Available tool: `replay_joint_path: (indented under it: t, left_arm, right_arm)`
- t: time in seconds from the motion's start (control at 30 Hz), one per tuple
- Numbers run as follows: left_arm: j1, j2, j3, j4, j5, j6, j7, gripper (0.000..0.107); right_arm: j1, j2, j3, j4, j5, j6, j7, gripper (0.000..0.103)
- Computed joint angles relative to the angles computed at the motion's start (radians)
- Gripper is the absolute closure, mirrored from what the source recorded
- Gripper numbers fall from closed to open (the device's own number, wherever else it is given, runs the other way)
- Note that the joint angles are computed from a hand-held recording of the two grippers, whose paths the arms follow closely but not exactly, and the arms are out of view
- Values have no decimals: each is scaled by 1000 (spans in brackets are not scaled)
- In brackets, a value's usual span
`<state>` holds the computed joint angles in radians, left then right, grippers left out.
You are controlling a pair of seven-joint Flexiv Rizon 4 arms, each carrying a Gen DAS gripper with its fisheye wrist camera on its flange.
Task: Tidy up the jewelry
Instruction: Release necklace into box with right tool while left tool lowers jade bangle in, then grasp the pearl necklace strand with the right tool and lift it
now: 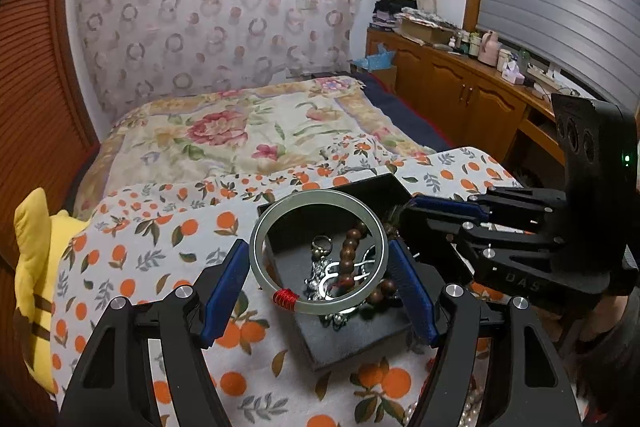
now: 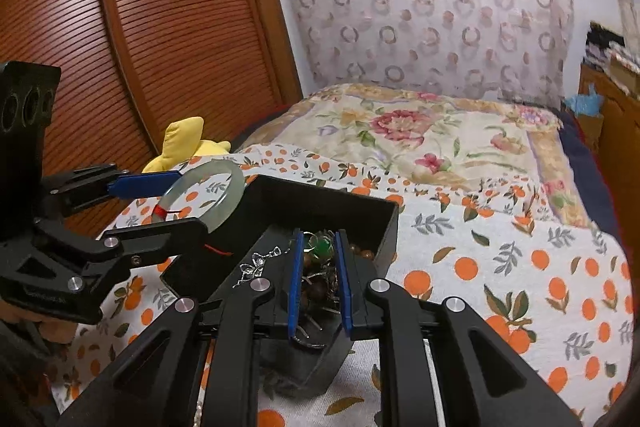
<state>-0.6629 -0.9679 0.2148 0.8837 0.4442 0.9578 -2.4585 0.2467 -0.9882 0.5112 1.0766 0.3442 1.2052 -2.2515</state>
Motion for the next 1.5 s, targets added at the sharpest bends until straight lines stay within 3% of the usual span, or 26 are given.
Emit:
replay_joint_path:
  t: [0.1, 0.77, 1.1, 1.33, 1.43, 1.5]
  left_arm:
    - [10, -23, -7, -37, -9, -16, 21, 39]
    - [36, -127, -23, -194, -55, -134, 110, 38]
    - [26, -99, -10, -149, -33, -107, 73, 38]
    - [-3, -27, 10, -29, 5, -54, -4, 38]
    - [-23, 9, 21, 32, 30, -31, -46, 29]
    - [-42, 39, 31, 83, 54, -13, -79, 29]
  right_arm:
    - [3, -1, -7, 2, -5, 7, -4, 79]
    - [-21, 4, 12, 65, -79, 126, 24, 79]
    - [-37, 3, 36, 84, -122, 151, 49, 79]
    - [-53, 38, 48, 131, -147, 185, 57, 79]
    - [-71, 62, 67, 166, -158, 191, 47, 79]
    - [-66, 87, 48, 207, -167, 215, 60, 79]
